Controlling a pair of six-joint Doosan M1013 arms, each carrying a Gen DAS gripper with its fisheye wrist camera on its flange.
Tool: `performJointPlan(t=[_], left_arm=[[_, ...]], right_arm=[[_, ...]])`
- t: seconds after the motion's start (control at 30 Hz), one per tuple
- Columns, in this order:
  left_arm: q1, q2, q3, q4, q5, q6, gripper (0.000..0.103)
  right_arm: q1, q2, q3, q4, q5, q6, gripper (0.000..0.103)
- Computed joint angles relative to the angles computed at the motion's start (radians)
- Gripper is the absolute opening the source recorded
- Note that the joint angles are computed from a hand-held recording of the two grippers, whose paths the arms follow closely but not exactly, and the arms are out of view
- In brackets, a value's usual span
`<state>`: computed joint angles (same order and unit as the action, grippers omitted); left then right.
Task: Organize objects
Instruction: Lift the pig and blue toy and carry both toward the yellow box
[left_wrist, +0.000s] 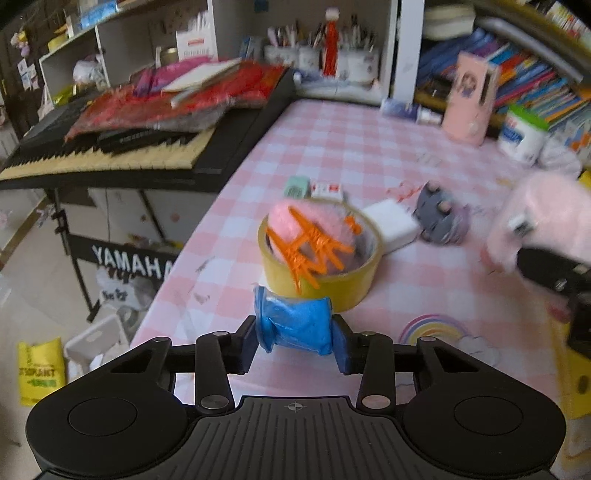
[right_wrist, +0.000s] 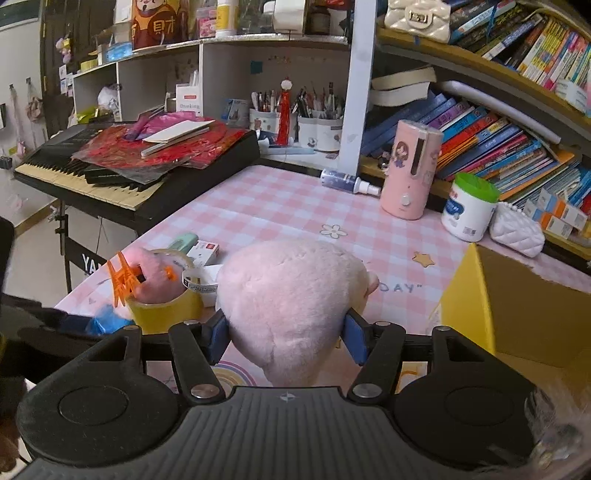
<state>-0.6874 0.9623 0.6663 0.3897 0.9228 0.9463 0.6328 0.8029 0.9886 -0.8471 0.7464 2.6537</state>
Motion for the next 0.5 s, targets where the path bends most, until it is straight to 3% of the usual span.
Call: performJointPlan(t=[0.5], left_arm=[[0.005,-0.248,0.375,-0.036,-0.358,-0.035,0.039]], right_arm=[[0.067,-0.072,0.079,-0.074,0.081,0.156,0.058]])
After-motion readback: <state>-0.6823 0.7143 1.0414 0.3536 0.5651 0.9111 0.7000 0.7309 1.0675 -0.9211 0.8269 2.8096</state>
